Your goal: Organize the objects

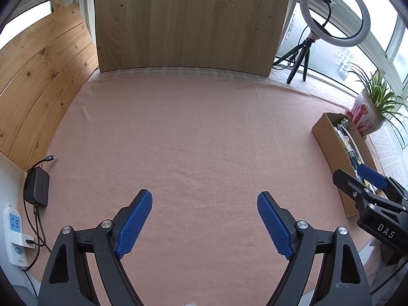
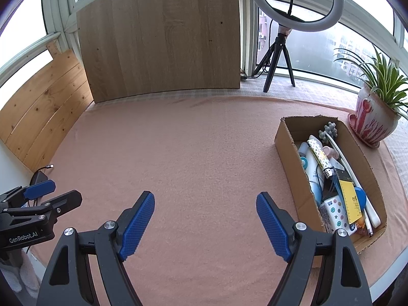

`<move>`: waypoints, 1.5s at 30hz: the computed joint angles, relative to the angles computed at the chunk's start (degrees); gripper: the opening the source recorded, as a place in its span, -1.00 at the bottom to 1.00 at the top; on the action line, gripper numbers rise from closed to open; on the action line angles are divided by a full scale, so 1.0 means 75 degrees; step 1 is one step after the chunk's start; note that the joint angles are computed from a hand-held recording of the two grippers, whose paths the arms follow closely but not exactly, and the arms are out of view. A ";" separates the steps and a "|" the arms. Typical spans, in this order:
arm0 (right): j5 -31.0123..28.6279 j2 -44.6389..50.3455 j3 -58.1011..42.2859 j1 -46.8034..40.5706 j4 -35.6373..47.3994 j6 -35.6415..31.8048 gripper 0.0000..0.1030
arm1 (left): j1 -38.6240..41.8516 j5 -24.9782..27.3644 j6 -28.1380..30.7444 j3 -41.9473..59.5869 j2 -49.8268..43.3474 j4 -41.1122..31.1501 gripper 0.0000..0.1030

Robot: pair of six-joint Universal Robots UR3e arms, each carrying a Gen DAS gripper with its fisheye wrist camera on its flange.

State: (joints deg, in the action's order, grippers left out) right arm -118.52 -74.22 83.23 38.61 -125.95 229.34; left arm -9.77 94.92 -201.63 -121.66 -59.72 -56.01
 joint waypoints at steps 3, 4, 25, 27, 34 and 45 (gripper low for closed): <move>0.0003 0.0012 -0.0002 0.0004 -0.0015 -0.0002 0.53 | 0.0030 -0.0013 0.0019 -0.0019 -0.0007 0.0026 0.69; 0.0003 0.0012 -0.0002 0.0004 -0.0015 -0.0002 0.53 | 0.0057 -0.0032 0.0051 -0.0023 0.0006 0.0018 0.70; 0.0064 0.0062 -0.0028 -0.0015 -0.0046 -0.0009 0.53 | 0.0263 -0.0131 0.0219 -0.0055 0.0094 -0.0093 0.70; 0.0073 0.0060 -0.0010 -0.0017 -0.0066 -0.0028 0.53 | 0.0250 -0.0103 0.0197 -0.0025 0.0059 -0.0104 0.70; 0.0100 0.0039 0.0037 -0.0042 -0.0084 -0.0044 0.53 | 0.0184 -0.0079 0.0120 0.0011 -0.0004 -0.0125 0.71; 0.0132 0.0027 0.0097 -0.0069 -0.0109 -0.0047 0.53 | 0.0038 0.0030 -0.0112 0.0147 -0.0265 -0.0113 0.71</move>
State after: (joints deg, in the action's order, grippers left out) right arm -117.52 -74.01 83.95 38.09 -126.77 228.99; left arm -9.49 95.15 -202.46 -120.56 -61.70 -56.86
